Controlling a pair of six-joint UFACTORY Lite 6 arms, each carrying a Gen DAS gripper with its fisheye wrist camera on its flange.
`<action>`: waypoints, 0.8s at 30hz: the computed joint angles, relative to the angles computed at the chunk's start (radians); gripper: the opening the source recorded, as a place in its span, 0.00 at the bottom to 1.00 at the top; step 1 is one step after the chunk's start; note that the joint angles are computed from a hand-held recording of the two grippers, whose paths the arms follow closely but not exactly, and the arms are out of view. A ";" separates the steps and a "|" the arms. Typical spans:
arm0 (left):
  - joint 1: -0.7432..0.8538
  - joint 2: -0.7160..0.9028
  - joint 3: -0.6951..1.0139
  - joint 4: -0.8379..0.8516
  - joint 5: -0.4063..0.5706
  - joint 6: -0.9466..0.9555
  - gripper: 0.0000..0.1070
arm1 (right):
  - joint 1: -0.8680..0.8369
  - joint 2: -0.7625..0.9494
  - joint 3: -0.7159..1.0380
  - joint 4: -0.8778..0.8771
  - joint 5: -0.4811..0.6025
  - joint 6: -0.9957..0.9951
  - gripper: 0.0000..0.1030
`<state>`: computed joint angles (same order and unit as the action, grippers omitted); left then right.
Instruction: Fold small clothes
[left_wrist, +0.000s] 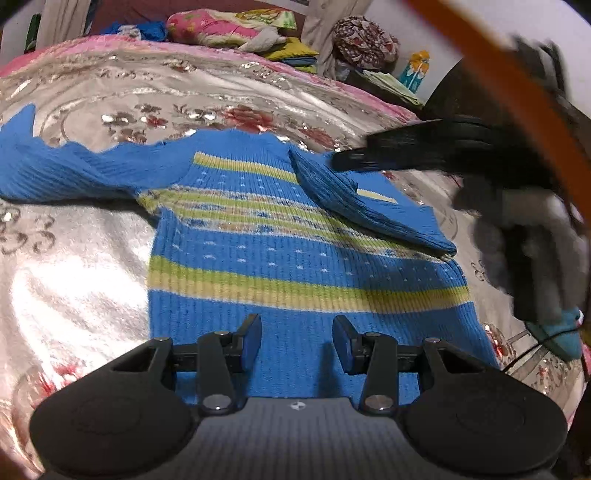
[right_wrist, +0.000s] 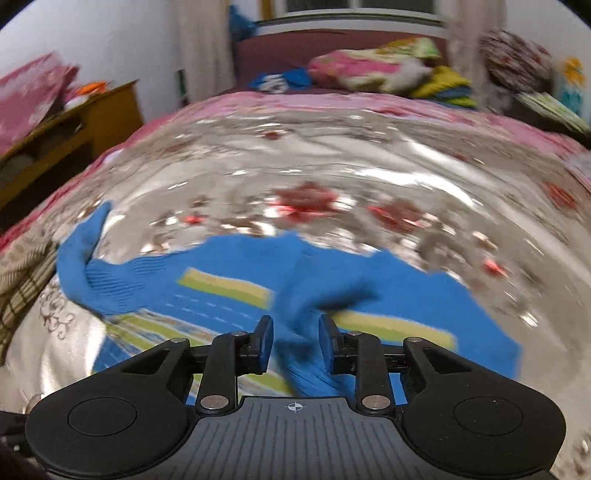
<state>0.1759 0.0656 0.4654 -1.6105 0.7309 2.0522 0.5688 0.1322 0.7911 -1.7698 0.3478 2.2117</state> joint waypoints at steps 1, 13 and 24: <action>0.007 0.005 0.004 0.000 0.003 0.011 0.44 | 0.024 0.055 0.059 0.052 0.015 -0.063 0.27; 0.052 0.035 0.036 0.059 0.055 -0.009 0.44 | -0.039 0.327 0.408 0.562 0.056 -0.608 0.05; 0.055 0.021 0.026 0.054 0.055 0.007 0.44 | 0.029 0.032 0.123 -0.031 -0.124 -0.120 0.26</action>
